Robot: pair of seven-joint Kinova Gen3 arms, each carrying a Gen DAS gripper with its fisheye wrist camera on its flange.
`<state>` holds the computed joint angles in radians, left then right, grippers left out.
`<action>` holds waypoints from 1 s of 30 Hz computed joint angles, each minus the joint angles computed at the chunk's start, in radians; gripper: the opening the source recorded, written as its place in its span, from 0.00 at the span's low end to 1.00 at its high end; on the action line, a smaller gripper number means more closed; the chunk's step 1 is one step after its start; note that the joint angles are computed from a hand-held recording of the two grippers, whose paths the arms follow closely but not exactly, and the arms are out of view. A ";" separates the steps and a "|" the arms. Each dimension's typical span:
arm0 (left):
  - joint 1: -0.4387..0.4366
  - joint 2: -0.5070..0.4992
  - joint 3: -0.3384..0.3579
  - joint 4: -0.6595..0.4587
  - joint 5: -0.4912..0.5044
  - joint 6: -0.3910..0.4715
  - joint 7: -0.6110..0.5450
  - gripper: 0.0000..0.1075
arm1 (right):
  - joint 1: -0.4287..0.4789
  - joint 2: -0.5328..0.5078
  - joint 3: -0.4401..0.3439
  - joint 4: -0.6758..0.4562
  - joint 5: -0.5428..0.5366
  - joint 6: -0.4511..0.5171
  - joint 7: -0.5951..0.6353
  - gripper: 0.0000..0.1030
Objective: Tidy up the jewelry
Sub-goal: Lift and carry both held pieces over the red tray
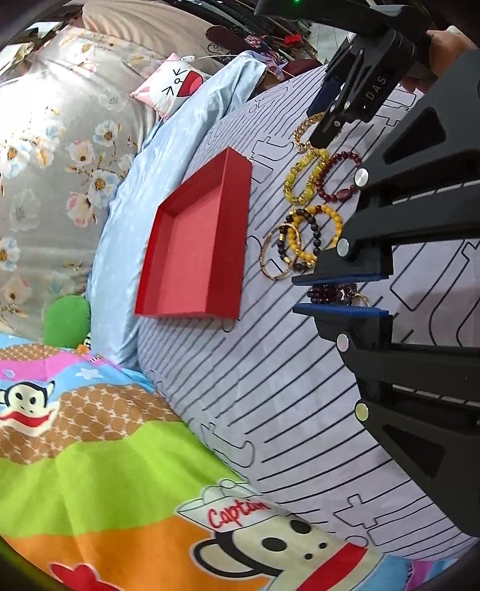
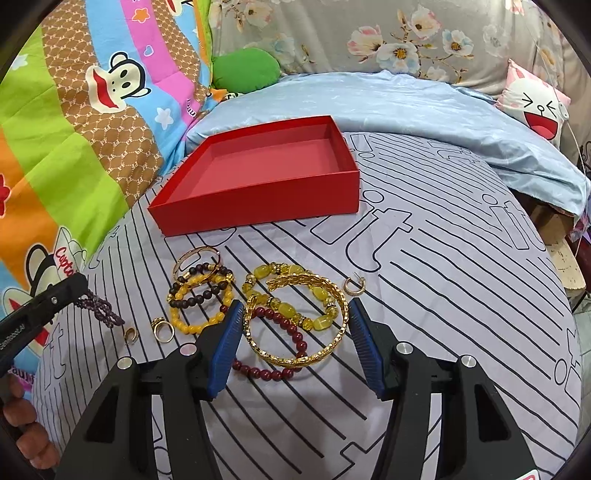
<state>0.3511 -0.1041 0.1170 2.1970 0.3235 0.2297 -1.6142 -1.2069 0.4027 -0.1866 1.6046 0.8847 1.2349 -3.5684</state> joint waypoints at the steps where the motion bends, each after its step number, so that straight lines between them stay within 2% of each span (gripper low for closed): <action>1: -0.002 0.001 0.002 0.004 -0.005 0.000 0.002 0.09 | -0.002 0.004 -0.001 -0.004 0.000 0.005 0.004 0.54; 12: 0.026 -0.013 -0.032 0.055 0.098 0.044 -0.123 0.09 | -0.011 0.015 0.003 -0.011 -0.009 -0.020 0.020 0.54; 17: -0.006 -0.028 -0.005 0.031 0.053 0.057 -0.082 0.09 | -0.015 0.009 0.008 -0.023 0.004 -0.008 0.038 0.54; 23: -0.006 -0.008 0.005 -0.049 0.016 0.047 -0.059 0.09 | 0.019 -0.022 0.009 -0.015 0.024 -0.032 0.068 0.54; 28: -0.006 0.064 0.018 -0.174 0.012 0.054 -0.085 0.09 | 0.085 -0.054 0.015 -0.014 0.047 -0.090 0.136 0.54; 30: -0.016 0.097 0.037 -0.226 -0.027 0.057 -0.058 0.09 | 0.116 -0.064 0.019 -0.016 0.052 -0.118 0.162 0.54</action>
<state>0.3353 -0.0066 0.1540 1.9705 0.2964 0.2864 -1.6725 -1.0907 0.3385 -0.1679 1.5885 0.9368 1.1167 -3.4063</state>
